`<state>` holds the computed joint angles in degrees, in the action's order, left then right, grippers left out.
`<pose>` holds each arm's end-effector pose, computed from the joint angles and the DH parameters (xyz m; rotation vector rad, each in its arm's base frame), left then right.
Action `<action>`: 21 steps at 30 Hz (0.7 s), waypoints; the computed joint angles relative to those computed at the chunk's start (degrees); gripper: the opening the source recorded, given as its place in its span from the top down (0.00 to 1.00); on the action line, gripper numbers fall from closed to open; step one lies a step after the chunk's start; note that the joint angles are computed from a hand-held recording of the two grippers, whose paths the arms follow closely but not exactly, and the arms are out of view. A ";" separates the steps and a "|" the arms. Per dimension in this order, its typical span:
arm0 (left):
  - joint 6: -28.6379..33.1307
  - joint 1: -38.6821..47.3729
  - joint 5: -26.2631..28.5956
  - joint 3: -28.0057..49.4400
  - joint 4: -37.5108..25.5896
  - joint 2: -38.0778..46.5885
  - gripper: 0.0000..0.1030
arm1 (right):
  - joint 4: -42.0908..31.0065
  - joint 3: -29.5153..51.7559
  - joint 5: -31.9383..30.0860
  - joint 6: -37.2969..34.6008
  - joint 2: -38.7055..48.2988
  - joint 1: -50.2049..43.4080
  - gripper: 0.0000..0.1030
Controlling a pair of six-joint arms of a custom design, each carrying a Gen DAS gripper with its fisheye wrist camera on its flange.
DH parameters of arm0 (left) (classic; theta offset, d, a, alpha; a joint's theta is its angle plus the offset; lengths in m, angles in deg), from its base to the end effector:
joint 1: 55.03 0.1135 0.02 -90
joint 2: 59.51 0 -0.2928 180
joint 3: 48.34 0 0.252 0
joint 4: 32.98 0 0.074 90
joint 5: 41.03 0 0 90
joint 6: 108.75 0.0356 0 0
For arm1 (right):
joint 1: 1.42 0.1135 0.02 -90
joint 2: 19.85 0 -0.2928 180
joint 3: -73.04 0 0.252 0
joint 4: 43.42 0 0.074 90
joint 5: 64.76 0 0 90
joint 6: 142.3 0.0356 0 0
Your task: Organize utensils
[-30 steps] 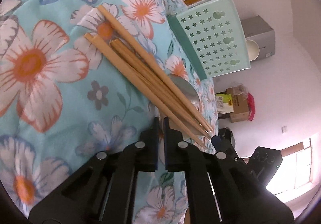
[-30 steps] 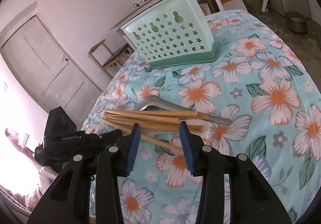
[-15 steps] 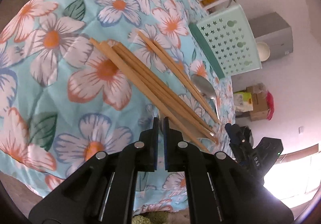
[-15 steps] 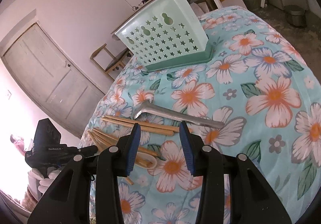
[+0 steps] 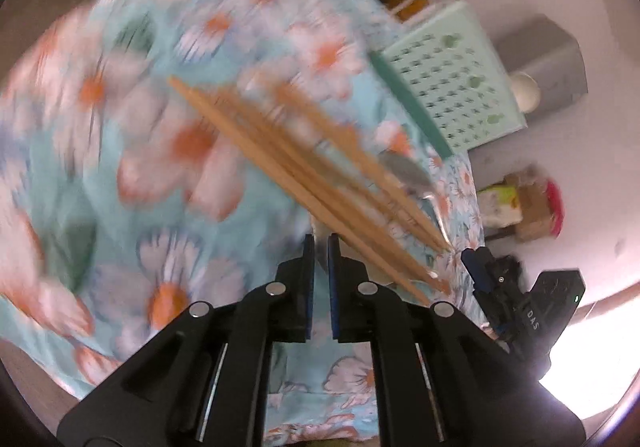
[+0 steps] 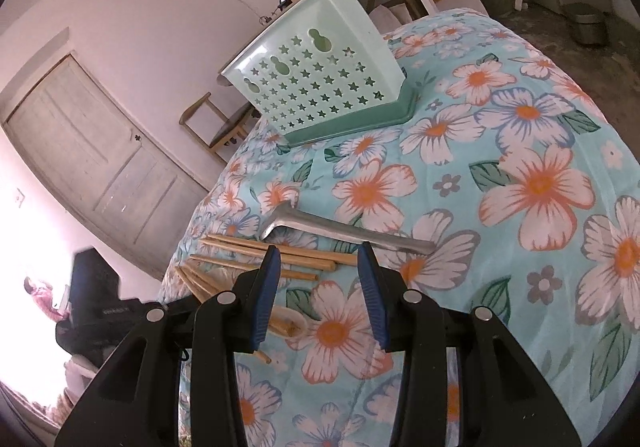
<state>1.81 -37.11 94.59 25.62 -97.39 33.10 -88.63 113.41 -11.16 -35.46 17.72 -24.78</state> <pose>0.2781 0.0632 0.2272 0.1262 2.5975 -0.9803 0.1143 -0.0264 0.2351 0.4565 2.1756 0.6670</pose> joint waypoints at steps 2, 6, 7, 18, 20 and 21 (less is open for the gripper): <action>0.91 -0.12 1.89 3.39 -2.06 -0.98 0.96 | -0.71 0.28 -0.55 -0.62 -0.49 -0.83 0.62; 1.39 -1.95 -3.43 6.63 -6.43 1.44 0.97 | -1.58 0.24 -3.36 -1.83 -1.13 -4.50 0.62; 1.59 -1.69 -4.34 6.69 -8.07 3.11 0.97 | -1.75 0.22 -3.79 -1.97 -1.14 -5.06 0.62; 3.07 5.19 -1.98 6.06 -8.04 4.37 0.97 | -2.23 0.93 -4.70 -2.16 -1.48 -5.31 0.62; 3.07 5.92 -1.15 5.22 -6.23 4.42 0.97 | -1.75 1.01 -3.06 -1.24 -1.61 -3.14 0.62; 3.51 6.55 -0.56 5.49 -6.49 5.15 0.96 | -1.69 1.01 -2.35 -0.95 -1.68 -2.32 0.62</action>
